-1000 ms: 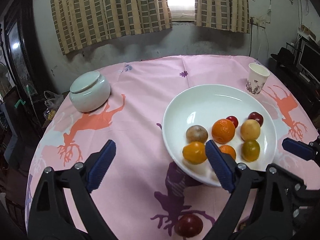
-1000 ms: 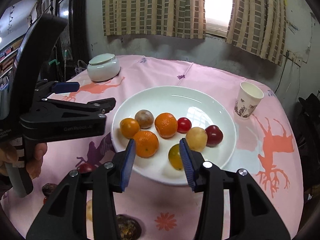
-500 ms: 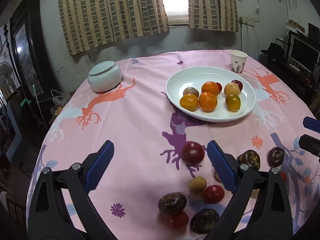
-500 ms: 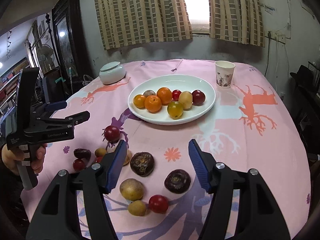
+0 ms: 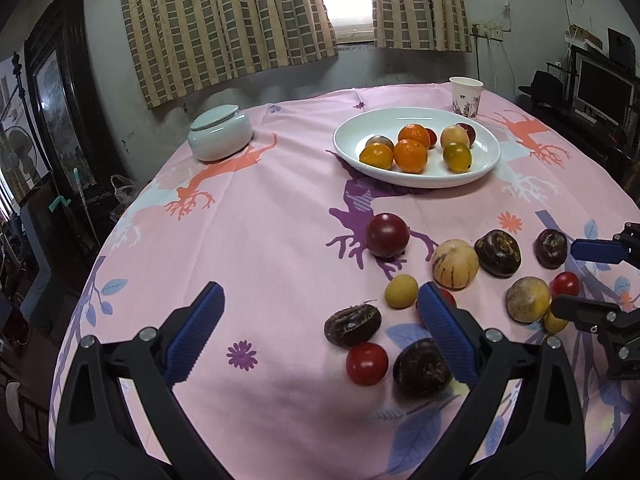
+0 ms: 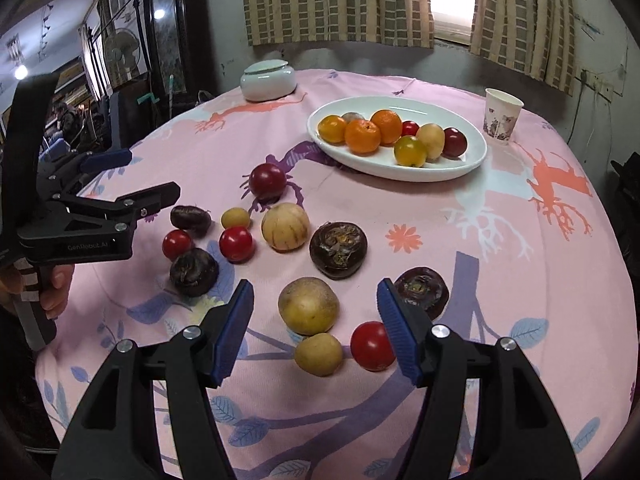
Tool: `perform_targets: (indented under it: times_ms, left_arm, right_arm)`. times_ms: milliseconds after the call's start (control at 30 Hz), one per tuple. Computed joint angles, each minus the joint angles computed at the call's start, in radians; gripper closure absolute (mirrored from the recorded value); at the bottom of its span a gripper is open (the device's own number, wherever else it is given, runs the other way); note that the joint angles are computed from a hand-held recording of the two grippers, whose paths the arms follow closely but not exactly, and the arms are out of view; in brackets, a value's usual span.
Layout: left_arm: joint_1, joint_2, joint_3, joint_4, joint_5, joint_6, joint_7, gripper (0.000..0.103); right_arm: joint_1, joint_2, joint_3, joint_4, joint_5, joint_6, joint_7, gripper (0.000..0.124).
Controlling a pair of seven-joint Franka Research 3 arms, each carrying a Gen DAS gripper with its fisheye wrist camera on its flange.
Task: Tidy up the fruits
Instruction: 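Grasp the pale yellow pepino with the right tool, then grasp the striped pepino with the left tool while the right tool holds its pepino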
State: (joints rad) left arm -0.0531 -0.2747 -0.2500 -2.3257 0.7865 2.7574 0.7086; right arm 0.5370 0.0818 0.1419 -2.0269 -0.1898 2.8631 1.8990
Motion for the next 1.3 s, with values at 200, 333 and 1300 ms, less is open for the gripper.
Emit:
perform_targets:
  times_ms: [200, 333, 1300]
  left_arm:
    - [-0.007, 0.011, 0.011, 0.002, -0.031, 0.005, 0.025, 0.004]
    - [-0.014, 0.021, 0.014, 0.004, -0.053, 0.009, 0.046, 0.004]
    - [-0.172, 0.255, 0.032, 0.188, -0.473, -0.019, 0.527, 0.069]
  right_arm:
    - [0.020, 0.039, -0.002, 0.040, -0.044, -0.055, -0.019, 0.062]
    - [0.037, 0.064, -0.013, 0.071, -0.071, -0.088, -0.030, 0.077]
    - [-0.075, -0.042, -0.006, -0.089, 0.237, 0.175, -0.034, 0.084]
